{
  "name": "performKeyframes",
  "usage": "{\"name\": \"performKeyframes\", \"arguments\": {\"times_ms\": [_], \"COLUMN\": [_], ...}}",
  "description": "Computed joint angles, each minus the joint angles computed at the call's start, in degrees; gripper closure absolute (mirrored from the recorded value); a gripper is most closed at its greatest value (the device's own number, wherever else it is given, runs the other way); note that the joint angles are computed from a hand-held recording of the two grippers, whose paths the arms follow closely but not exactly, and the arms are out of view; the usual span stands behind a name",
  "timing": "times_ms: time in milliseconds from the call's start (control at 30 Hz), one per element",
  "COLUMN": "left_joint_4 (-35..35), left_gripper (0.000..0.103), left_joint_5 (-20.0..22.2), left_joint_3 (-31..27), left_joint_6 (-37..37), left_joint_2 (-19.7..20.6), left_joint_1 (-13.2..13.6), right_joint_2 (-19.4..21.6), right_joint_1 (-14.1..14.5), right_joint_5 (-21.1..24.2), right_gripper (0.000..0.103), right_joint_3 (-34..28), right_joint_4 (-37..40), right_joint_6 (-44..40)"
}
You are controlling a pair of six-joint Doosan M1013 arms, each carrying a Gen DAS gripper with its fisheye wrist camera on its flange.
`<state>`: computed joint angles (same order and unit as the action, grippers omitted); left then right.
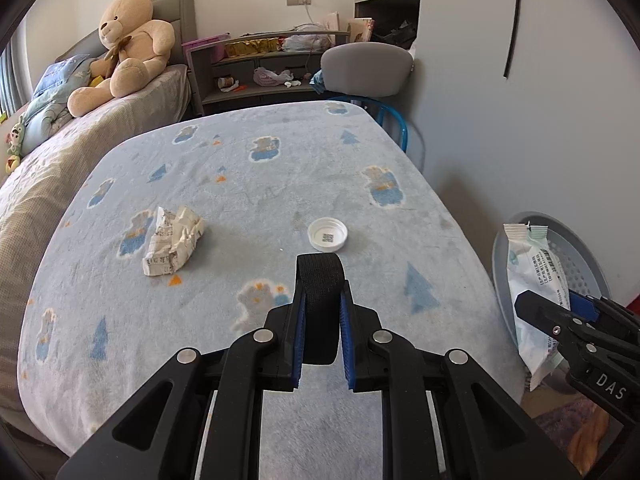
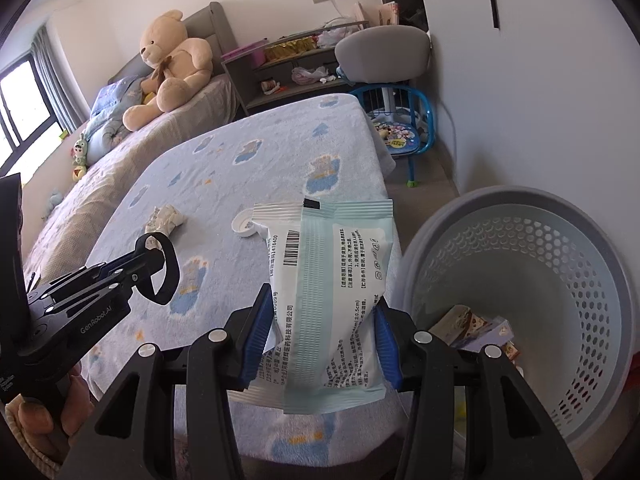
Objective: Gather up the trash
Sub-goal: 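Carry the wipes packet and hair tie over the grey basket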
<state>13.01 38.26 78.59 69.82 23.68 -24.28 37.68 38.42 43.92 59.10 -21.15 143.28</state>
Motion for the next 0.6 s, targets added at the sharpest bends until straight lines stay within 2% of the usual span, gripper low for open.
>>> {"name": "performKeyframes", "arguments": {"times_ms": [300,433,600], "left_joint_4": [-7.3,-10.5,-11.1], "left_gripper": [0.088,0.087,0.087], "left_joint_5": [-1.5,-1.1,0.1], "left_joint_3": [0.1,-1.6,-4.7], "left_joint_6": [8.7,12.7,14.5], "left_joint_2": [-0.6,0.4,2.9], "left_joint_1": [-3.2,-4.8,-6.6], "right_joint_2": [-5.9,-7.9,-9.5], "right_joint_1": [0.0,-0.4,-1.5], "right_joint_5": [3.0,6.0,6.7], "right_gripper": [0.056,0.056,0.056], "right_joint_3": [9.1,12.2,15.2], "right_joint_4": [-8.5,-13.0,-15.0], "right_joint_6": [12.3,17.2,21.5]}}
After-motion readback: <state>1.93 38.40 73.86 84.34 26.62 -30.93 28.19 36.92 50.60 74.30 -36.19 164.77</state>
